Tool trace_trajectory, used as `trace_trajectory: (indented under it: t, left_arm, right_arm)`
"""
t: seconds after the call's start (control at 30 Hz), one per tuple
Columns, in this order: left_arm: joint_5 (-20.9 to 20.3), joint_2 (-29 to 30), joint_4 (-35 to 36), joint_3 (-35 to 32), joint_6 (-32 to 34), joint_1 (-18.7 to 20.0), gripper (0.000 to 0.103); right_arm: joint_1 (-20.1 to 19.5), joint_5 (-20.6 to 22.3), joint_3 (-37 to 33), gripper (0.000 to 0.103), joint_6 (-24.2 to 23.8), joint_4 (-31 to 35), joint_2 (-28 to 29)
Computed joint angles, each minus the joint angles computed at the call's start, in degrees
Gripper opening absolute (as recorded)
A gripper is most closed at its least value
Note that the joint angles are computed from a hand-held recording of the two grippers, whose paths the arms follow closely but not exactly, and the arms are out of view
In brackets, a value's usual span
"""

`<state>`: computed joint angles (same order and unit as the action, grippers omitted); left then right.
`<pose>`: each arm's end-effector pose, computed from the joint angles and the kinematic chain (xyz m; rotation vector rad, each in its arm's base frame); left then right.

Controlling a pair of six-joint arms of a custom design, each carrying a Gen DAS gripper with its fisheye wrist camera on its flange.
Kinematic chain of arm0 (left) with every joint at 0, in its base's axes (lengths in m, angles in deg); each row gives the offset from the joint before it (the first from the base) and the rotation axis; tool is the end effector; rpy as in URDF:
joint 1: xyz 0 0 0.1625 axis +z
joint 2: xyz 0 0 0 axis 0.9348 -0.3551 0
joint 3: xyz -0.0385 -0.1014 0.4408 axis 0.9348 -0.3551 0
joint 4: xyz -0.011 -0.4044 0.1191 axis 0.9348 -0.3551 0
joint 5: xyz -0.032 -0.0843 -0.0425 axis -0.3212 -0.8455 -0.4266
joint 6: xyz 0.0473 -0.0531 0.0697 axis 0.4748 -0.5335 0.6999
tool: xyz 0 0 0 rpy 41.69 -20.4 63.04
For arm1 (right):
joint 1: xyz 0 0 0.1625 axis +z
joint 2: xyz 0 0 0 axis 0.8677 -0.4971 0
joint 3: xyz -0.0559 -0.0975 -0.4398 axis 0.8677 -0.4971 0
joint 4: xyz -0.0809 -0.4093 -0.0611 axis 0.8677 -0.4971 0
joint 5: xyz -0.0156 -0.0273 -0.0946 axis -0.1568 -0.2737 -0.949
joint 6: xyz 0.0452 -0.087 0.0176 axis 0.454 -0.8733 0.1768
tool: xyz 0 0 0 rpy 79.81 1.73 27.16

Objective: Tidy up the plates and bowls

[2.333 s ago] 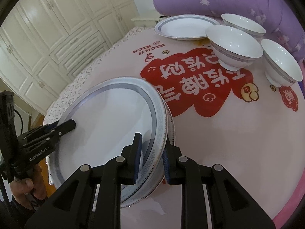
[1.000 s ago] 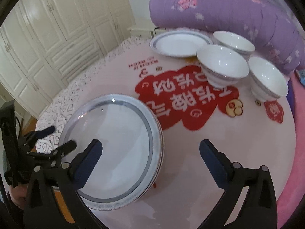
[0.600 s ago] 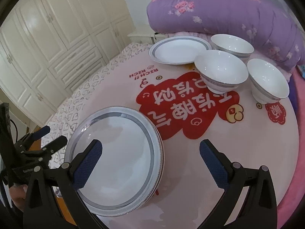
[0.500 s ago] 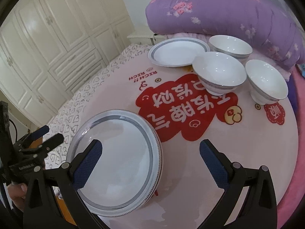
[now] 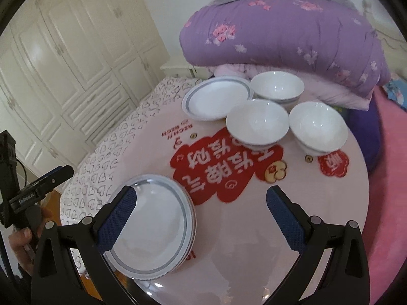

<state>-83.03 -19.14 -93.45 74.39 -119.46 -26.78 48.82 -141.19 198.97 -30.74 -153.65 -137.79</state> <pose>-0.1357 -0.4186 0.3390 0.0712 2.3275 -1.0556 0.2535 -0.4165 0.1344 0.7958 -2.6907 0.5232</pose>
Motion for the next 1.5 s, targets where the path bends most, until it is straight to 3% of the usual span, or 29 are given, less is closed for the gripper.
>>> trace_trajectory:
  t: [0.37,0.6,0.83,0.97,1.27,1.5]
  left_arm:
    - [-7.0,14.3,-10.8,-14.9,14.3,12.0,0.102]
    - [-11.1,24.2,-8.7,-27.4,16.1,19.0,0.102]
    - [-11.4,32.7,-7.2,-36.7,17.4,22.2,0.102]
    - [-12.0,38.2,-5.5,-43.1,18.4,24.0,0.101]
    - [-19.4,48.4,5.4,-59.7,13.6,30.0,0.090]
    - [-19.9,54.7,9.3,-68.6,14.2,31.7,0.085]
  right_arm:
    - [-0.3,2.5,-16.0,0.103,-0.2,10.4,8.1]
    - [-0.6,0.0,-30.7,0.103,-3.0,19.0,16.6]
    - [-2.1,0.7,-44.5,0.103,-7.4,29.1,24.2]
    - [-2.6,-3.1,-52.6,0.103,-10.3,35.4,29.2]
    - [-5.1,-6.5,-69.5,0.096,-6.8,55.5,37.7]
    - [-5.2,-11.1,-74.8,0.086,-7.3,61.7,41.4]
